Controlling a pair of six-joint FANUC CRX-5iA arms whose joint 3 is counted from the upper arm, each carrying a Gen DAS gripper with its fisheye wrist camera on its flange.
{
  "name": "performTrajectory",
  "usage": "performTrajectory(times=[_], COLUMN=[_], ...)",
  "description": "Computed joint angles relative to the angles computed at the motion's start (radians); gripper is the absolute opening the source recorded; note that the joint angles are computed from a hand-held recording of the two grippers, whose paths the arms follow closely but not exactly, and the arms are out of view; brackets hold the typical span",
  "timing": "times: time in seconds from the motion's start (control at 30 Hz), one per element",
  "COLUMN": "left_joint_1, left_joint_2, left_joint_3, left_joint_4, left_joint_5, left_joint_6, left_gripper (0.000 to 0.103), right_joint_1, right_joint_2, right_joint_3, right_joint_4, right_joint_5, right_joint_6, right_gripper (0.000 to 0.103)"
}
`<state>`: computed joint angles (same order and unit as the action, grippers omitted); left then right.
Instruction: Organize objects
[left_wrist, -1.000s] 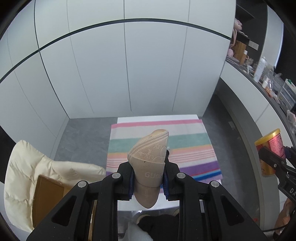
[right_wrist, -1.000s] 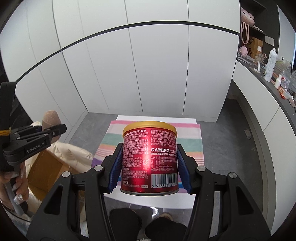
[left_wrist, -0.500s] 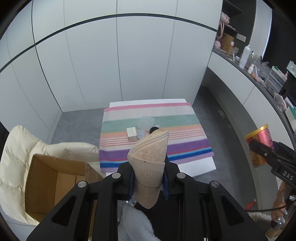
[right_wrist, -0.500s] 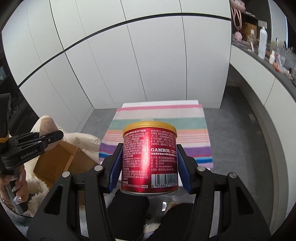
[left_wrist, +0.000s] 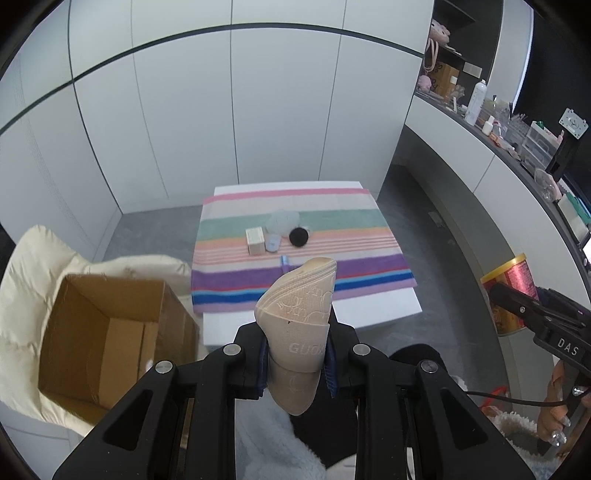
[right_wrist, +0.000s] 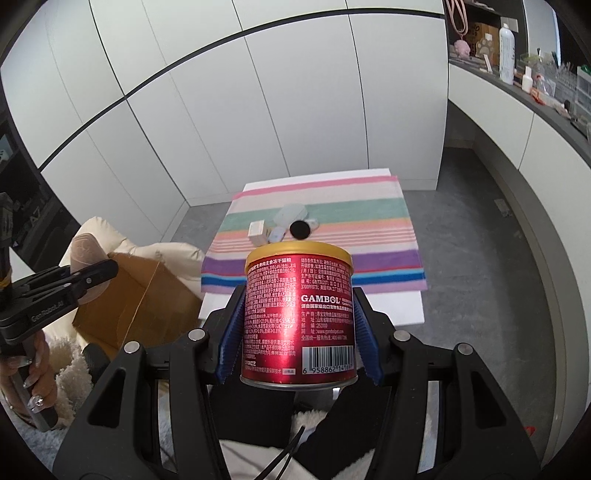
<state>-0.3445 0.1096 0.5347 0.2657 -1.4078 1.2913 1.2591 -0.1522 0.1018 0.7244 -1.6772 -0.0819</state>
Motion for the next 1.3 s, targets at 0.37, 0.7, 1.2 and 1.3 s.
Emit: performTrajectory(times=[0.37, 0.7, 1.2, 1.3], left_joint_1=[0.021, 0.063, 0.221, 0.272], left_joint_2=[-0.072, -0.07, -0.146, -0.169], left_joint_3=[-0.131, -0.136, -0.218, -0.242], left_joint_4=[0.025, 0.046, 0.013, -0.004], left_joint_5=[0.01, 0.013, 0.017, 0.011], left_joint_6=[-0.007, -0.006, 0.035, 0.048], left_gripper=[0.024, 0.024, 0.024, 0.024], right_joint_1=[0.087, 0.051, -0.074, -0.108], right_joint_2=[-0.029, -0.022, 0.145, 0.21], right_joint_3=[-0.043, -0.035, 0.119, 0.191], right_joint_4=[-0.027, -0.042, -0.153, -0.204], right_joint_5=[-0.025, 0.001, 0.221, 0.28], right_joint_6=[-0.11, -0.059, 0.23, 0.334], right_gripper=[0.056, 0.056, 0.056, 0.056])
